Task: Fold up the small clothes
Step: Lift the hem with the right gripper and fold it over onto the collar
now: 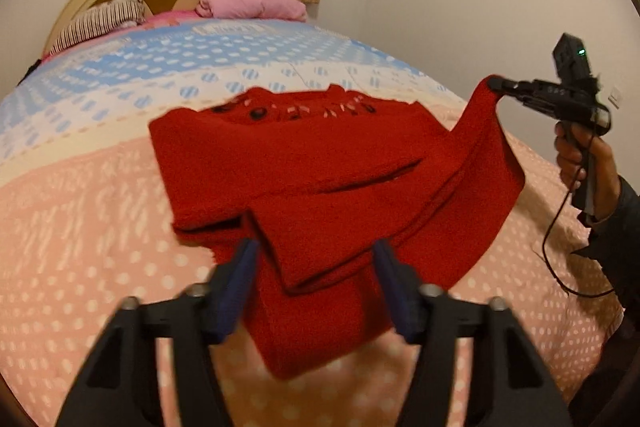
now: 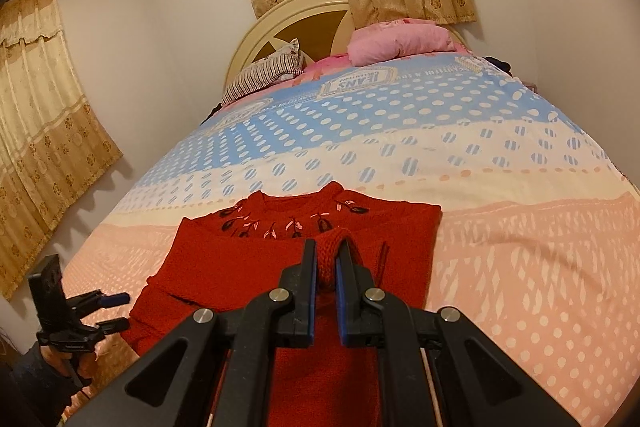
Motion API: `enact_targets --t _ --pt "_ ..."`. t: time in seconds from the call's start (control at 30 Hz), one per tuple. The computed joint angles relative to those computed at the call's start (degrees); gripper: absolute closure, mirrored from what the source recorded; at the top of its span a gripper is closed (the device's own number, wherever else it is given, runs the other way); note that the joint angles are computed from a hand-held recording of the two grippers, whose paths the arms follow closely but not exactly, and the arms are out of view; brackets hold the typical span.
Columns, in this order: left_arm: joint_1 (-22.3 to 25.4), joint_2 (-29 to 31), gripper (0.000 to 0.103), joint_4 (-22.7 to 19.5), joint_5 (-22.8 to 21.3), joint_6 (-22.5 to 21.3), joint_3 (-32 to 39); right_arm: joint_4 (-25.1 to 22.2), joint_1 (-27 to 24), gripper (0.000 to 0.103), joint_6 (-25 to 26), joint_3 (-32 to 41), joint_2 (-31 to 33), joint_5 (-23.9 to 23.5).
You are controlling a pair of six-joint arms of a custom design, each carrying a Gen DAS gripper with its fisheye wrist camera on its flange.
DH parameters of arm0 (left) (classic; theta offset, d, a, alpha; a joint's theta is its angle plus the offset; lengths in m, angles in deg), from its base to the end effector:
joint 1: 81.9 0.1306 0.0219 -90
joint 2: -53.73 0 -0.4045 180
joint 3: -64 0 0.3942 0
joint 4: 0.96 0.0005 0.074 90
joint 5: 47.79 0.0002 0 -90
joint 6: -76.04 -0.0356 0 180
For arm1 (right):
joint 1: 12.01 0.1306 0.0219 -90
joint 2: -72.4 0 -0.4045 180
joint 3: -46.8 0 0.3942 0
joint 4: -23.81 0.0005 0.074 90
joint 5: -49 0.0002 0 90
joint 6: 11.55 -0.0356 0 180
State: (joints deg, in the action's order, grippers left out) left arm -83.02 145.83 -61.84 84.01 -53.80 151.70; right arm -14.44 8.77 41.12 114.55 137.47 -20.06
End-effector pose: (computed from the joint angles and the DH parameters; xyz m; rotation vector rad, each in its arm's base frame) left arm 0.4711 -0.0334 0.4132 1.0353 2.1938 -0.6953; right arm 0.3154 0.1055 0.4533 0.5096 2.0899 0.1889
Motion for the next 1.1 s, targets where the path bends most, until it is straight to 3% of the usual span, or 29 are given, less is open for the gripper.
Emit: enact_targets --t 0.07,0.1,0.23,0.43,0.7,0.8,0.97,1.1 --pt "-0.6 1.5 0.089 -2.3 -0.7 -0.2 1.1 0.0 0.5 0.096 0.0 0.1 0.2 0.3" --pt "-0.4 1.6 0.090 -2.0 -0.5 0.5 1.1 0.0 0.6 0.096 0.0 0.1 0.2 0.4" --pt "2.2 0.6 0.092 -1.7 5.7 1.9 1.6 -0.2 1.2 0.096 0.3 0.4 -0.4 1.4" --pt "4.5 2.0 0.093 -1.7 14.0 8.7 7.7 0.0 0.5 0.096 1.7 2.0 -0.5 2.3" --pt "2.4 9.2 0.095 2.9 16.2 20.0 17.2 0.9 -3.6 0.096 5.0 7.5 4.0 -0.5" --pt "0.9 12.3 0.095 4.4 14.1 22.5 20.3 0.9 -5.7 0.096 5.8 8.9 5.9 -1.8" --pt "-1.2 18.4 0.095 3.2 8.9 22.7 25.0 0.7 -11.2 0.096 3.6 9.3 10.2 -7.8" --pt "-3.4 22.0 0.093 6.3 -1.8 23.8 26.1 0.2 -15.6 0.095 1.7 8.8 15.2 -12.9"
